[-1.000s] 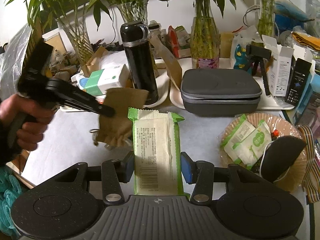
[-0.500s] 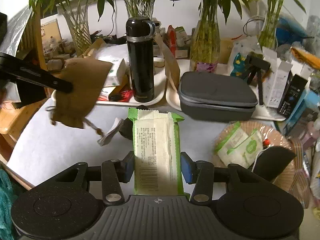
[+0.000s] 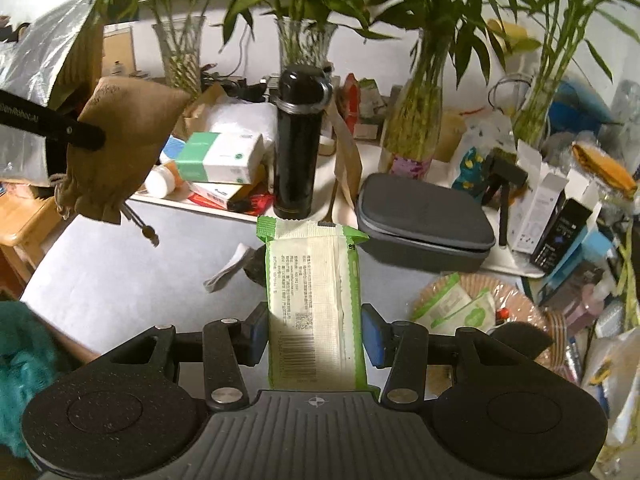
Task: Organize soft objects
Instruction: 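Carry the pouch to the box with the left gripper while the right gripper carries the wipes pack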
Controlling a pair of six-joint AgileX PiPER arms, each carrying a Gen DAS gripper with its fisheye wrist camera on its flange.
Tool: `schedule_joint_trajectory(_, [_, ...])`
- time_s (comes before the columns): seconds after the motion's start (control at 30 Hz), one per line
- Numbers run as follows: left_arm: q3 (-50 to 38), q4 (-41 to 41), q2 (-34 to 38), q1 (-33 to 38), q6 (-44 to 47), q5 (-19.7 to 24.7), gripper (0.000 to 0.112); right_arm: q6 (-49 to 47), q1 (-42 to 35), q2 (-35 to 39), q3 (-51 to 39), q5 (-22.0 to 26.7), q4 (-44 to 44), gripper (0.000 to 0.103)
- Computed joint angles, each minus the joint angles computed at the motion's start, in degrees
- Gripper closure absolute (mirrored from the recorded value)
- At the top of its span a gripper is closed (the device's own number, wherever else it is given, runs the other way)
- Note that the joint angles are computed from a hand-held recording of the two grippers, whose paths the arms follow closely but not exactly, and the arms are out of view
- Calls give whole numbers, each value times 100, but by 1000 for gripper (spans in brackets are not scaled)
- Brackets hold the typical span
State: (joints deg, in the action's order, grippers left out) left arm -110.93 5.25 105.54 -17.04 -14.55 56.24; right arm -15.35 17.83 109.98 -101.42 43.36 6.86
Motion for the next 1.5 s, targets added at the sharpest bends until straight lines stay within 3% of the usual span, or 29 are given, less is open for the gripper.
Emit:
schedule_joint_trajectory(0.43, [1091, -279, -1527, -249, -98, 107, 108, -588, 135, -1213, 906, 293, 396, 53])
schedule_joint_trajectory(0.87, [2187, -1152, -2707, -249, 91, 254, 108, -969, 150, -2050, 1583, 601, 901, 53])
schedule_joint_trajectory(1.23, [2964, -1720, -3044, -430, 290, 178, 108, -1238, 113, -2483, 2079, 717, 1153, 53])
schedule_joint_trajectory(1.5, [3957, -2636, -2797, -104, 974, -314, 108, -1379, -29, -2608, 2393, 776, 1434, 53])
